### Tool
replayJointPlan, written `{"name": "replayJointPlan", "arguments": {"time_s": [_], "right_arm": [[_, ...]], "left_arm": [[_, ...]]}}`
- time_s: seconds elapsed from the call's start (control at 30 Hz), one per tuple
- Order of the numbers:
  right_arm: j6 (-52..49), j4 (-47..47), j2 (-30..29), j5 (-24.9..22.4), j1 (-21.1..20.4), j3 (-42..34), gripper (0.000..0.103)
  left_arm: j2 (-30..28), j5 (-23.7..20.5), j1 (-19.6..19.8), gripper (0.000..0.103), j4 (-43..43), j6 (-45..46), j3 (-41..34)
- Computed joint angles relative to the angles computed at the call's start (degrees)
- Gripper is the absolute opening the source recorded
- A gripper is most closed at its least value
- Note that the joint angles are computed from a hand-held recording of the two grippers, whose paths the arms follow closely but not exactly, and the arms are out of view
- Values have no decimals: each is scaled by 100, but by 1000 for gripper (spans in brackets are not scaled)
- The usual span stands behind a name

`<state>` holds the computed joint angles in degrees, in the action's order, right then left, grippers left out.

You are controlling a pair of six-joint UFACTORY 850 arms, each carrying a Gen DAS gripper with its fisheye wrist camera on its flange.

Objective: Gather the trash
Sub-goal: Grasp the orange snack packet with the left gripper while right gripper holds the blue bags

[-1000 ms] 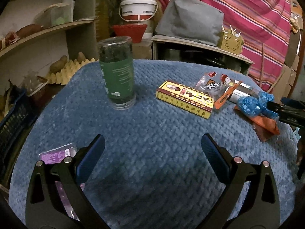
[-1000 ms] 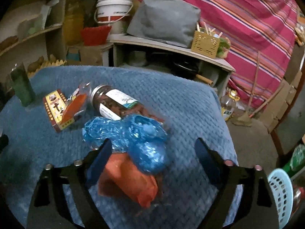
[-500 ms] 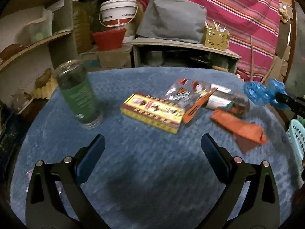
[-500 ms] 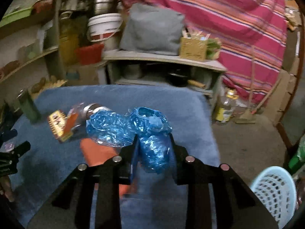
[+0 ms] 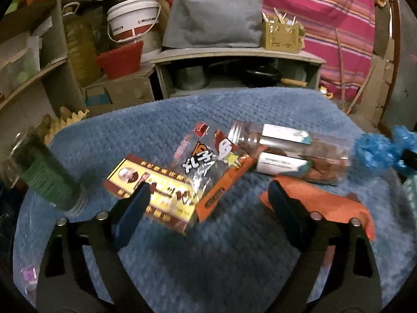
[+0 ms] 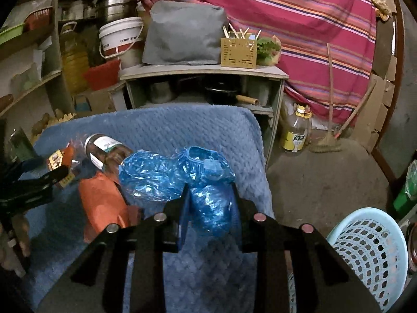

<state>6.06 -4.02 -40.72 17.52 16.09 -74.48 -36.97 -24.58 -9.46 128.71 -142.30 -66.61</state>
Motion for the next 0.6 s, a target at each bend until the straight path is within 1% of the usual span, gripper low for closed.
{"name": "replayJointPlan", "arguments": {"time_s": [0.03,0.1,0.13,0.17,0.2,0.3,0.37,0.5,0.6], "right_arm": [[16,-24,-11,-2,-3,-10,29],[109,-126,-26,8,-8,-22,29],[115,-140,-42,4,-7,-38,29],[114,-150,-59,-9,-1,-55,29],[158,-204,-72,-41,-5,-88,29],[165,-222,-65,-56,25,-77,29],[177,-240,-19,-26,51,-16,29],[102,-169,175,122,136,219,29],[175,-255,328,239,195,401,29]], "left_arm": [[-67,92,28,72,-66,83,-95],[-139,302,104,50,59,-32,-201],[-143,381,141,44,270,-237,-208],[-136,410,168,34,410,-364,-210],[-81,364,183,29,720,-669,-128],[118,181,184,20,1202,-1127,121],[327,80,173,19,1467,-1374,363],[823,-281,55,16,1562,-1466,939],[1211,-407,-26,15,1724,-1727,1384]]}}
